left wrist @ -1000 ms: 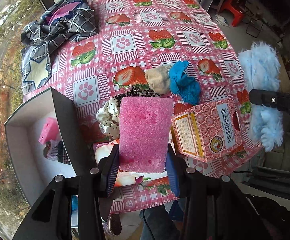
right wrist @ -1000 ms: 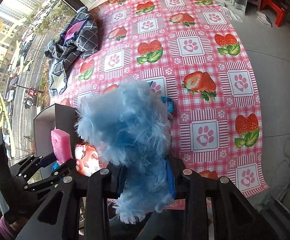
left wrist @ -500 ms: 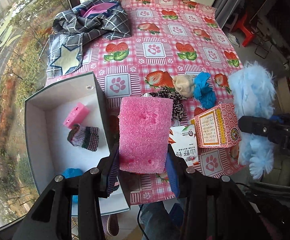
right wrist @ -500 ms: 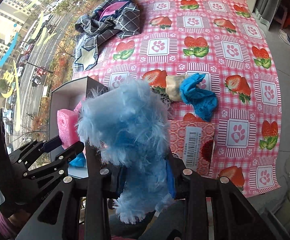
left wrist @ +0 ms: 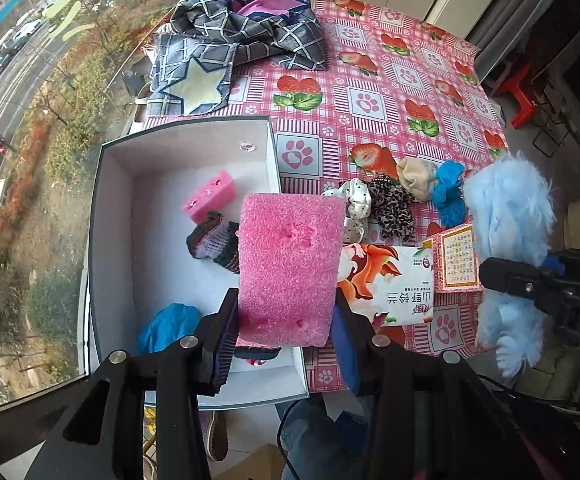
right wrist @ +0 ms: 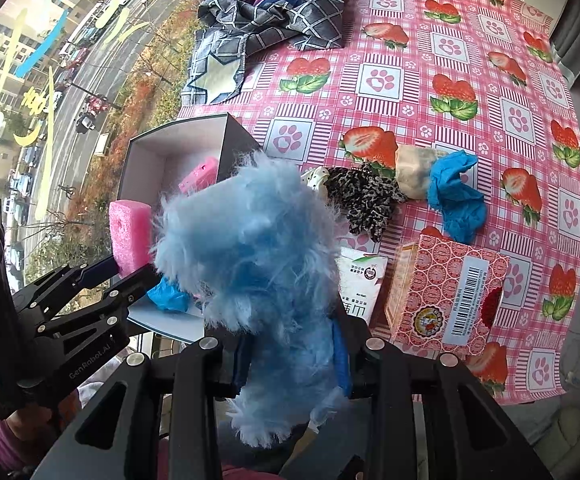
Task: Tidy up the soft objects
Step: 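Lower the pink sponge into the box while the right tool lowers the fluffy toy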
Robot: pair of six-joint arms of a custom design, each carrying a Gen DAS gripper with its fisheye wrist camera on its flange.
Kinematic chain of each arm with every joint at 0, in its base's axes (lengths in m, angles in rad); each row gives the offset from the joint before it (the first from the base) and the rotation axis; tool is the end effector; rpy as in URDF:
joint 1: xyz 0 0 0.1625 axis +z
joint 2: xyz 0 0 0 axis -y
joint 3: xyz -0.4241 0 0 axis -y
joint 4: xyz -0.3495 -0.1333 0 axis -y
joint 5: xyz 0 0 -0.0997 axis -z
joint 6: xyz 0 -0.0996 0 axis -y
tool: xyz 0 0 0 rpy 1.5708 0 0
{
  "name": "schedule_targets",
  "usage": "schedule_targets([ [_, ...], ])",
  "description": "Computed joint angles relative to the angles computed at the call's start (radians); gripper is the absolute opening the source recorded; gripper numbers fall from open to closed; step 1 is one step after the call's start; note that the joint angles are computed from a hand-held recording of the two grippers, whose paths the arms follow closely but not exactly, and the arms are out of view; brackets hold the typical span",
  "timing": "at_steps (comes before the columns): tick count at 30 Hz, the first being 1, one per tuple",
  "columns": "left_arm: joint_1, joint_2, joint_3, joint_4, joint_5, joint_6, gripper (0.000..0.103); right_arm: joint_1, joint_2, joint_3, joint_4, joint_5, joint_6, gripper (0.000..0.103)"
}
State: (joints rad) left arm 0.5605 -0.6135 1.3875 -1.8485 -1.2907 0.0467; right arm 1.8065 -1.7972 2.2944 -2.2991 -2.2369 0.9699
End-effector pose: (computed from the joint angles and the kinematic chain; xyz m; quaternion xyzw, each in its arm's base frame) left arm -0.4555 -0.4758 0.0307 0.5136 0.8116 0.1528 0.2326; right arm 0.1461 -0.3012 0.3557 -0.3721 -0.8627 0.2739 0.2057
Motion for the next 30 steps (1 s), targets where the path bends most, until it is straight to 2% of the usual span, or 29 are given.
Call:
schedule_targets([
  [11, 0.009, -0.002, 0.001, 0.025, 0.020, -0.014, 0.047, -0.026, 0.031, 0.005, -0.047, 0.044, -0.047, 0.035],
  [30, 0.009, 0.005, -0.009, 0.034, 0.022, -0.015, 0.047, -0.041, 0.028, 0.007, -0.049, 0.054, -0.057, 0.035],
])
